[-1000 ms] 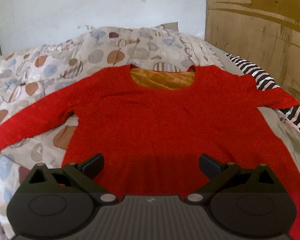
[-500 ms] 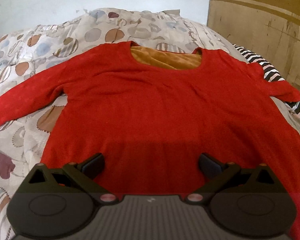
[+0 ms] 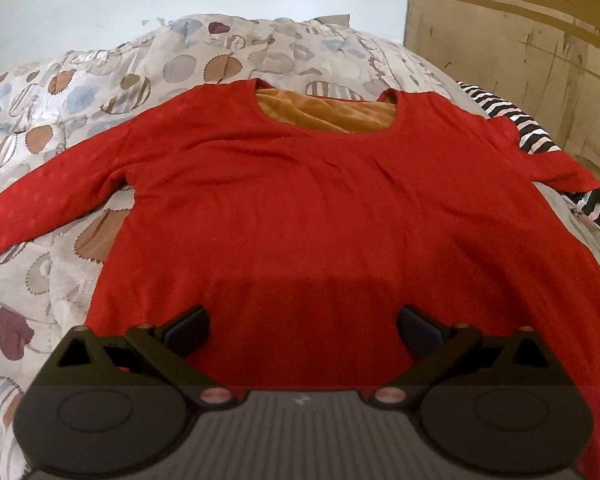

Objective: Fold small clothes

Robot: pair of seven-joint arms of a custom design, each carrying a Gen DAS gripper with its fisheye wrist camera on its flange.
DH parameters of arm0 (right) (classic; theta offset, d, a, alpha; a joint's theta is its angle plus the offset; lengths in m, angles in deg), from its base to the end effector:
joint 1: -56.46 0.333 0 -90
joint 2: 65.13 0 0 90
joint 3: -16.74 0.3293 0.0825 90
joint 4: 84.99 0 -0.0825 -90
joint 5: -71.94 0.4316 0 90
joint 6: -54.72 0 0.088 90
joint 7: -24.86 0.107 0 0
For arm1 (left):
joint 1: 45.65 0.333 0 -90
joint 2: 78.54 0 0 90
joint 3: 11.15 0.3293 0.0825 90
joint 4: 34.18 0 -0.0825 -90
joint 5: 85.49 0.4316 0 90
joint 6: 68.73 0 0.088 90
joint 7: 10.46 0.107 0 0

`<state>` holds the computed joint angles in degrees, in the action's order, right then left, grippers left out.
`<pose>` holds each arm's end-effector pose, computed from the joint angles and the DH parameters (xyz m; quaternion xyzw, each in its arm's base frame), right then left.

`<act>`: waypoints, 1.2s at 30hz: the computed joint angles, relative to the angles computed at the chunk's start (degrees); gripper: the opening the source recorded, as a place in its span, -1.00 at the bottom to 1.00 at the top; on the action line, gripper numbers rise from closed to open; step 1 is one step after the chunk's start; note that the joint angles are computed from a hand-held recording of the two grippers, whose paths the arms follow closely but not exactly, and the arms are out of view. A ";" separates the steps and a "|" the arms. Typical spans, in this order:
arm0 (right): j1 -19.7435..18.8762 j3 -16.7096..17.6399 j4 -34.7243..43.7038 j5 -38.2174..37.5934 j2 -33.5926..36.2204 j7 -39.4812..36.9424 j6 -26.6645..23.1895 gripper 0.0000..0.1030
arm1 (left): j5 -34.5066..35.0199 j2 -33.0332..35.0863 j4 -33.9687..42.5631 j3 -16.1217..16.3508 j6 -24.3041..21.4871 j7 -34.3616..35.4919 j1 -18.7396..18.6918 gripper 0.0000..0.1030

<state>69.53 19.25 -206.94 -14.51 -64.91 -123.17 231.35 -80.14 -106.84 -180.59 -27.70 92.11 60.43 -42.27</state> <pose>0.5470 0.2370 0.4467 -0.4911 0.7254 -0.1846 0.4457 0.4617 -0.1202 0.5019 -0.6611 0.6557 -0.2596 0.2560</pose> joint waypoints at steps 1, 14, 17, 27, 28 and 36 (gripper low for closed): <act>-0.19 -0.21 0.67 -0.31 0.51 1.19 0.23 0.99 | 0.08 -0.06 -0.05 -0.01 0.05 0.01 0.03 0.99; -0.49 -2.04 8.19 12.33 4.39 -2.31 -14.81 0.99 | -1.59 -0.55 -0.96 0.91 1.06 2.30 -0.70 0.99; -1.81 -2.91 8.87 26.84 7.13 -10.54 -13.71 0.99 | -1.20 -0.71 -1.05 0.17 1.15 1.86 -0.10 0.99; 1.83 -6.45 12.75 18.84 11.44 3.26 -17.36 0.88 | -3.03 -1.11 0.01 1.80 -2.16 3.26 -1.36 0.99; 2.09 -6.34 13.49 19.22 11.92 1.82 -18.40 0.70 | -2.93 -1.30 0.01 1.72 -2.43 3.26 -1.29 0.99; 3.93 -8.06 13.03 4.56 10.97 27.82 -21.21 -0.81 | -2.69 -2.61 0.90 2.24 -5.36 4.36 -1.30 0.99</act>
<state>73.45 11.20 -193.91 -9.95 -53.94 -95.34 210.14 -82.83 -109.45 -179.69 -25.47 86.75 64.78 -43.56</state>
